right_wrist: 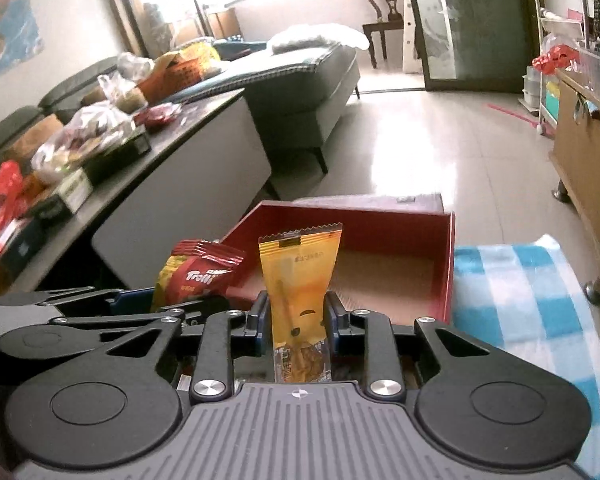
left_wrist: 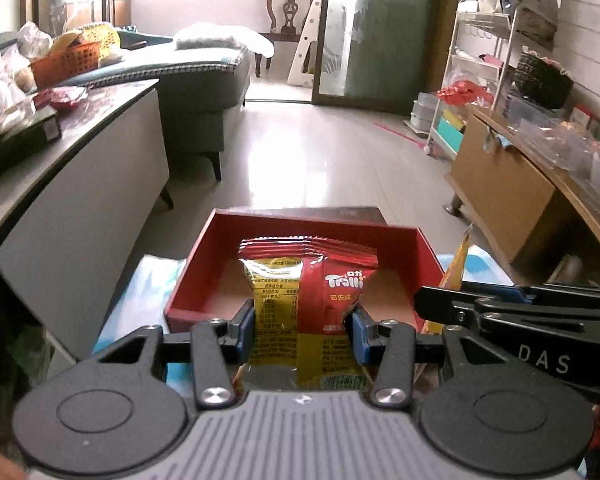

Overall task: Organize snacks
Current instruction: 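Carry both packets over the red box and open both tools to drop them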

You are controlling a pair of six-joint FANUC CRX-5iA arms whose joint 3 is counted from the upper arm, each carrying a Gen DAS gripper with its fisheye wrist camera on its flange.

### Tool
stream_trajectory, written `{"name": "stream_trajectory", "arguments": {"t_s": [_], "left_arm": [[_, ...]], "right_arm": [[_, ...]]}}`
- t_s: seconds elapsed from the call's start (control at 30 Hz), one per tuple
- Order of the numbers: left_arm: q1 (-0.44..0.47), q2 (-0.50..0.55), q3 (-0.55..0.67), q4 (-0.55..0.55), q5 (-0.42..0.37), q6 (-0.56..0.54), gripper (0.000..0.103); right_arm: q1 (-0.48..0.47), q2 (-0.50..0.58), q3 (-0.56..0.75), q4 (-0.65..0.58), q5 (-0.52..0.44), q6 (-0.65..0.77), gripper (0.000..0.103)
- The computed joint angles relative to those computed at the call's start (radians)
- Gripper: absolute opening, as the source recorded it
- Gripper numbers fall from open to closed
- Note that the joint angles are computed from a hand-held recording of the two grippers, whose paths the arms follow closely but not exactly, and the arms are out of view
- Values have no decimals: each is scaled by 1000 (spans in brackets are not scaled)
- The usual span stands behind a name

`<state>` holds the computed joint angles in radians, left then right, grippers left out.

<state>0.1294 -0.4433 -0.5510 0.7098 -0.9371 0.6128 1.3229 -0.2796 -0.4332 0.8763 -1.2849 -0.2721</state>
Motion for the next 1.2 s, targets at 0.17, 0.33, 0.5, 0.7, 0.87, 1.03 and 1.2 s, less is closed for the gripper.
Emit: {"name": "stream_trajectory", "arguments": {"t_s": [0.17,0.33,0.5,0.7,0.87,1.03,1.2], "left_arm": [[-104,110,35,-22,148,52,41],[-165,212,60,-41,256,77,41],[-179,300,121,-192,249,211,47],[-190,323,160,-320,226,283,65],[-211,315,200,-464,146,342,67],[-193,311,232,-474,47,352,67],[-172,278,215,-479,-5,336,68]], "right_arm": [[-111,10,-12,-7,73,47,35],[-225,25,-49,-13,207,74,29],[-282,60,-82,-78,251,84,36],[-285,62,-96,-132,258,99,38],[-289,96,-42,-220,257,220,48],[-293,97,2,-315,230,277,47],[-293,80,28,-414,228,314,49]]}}
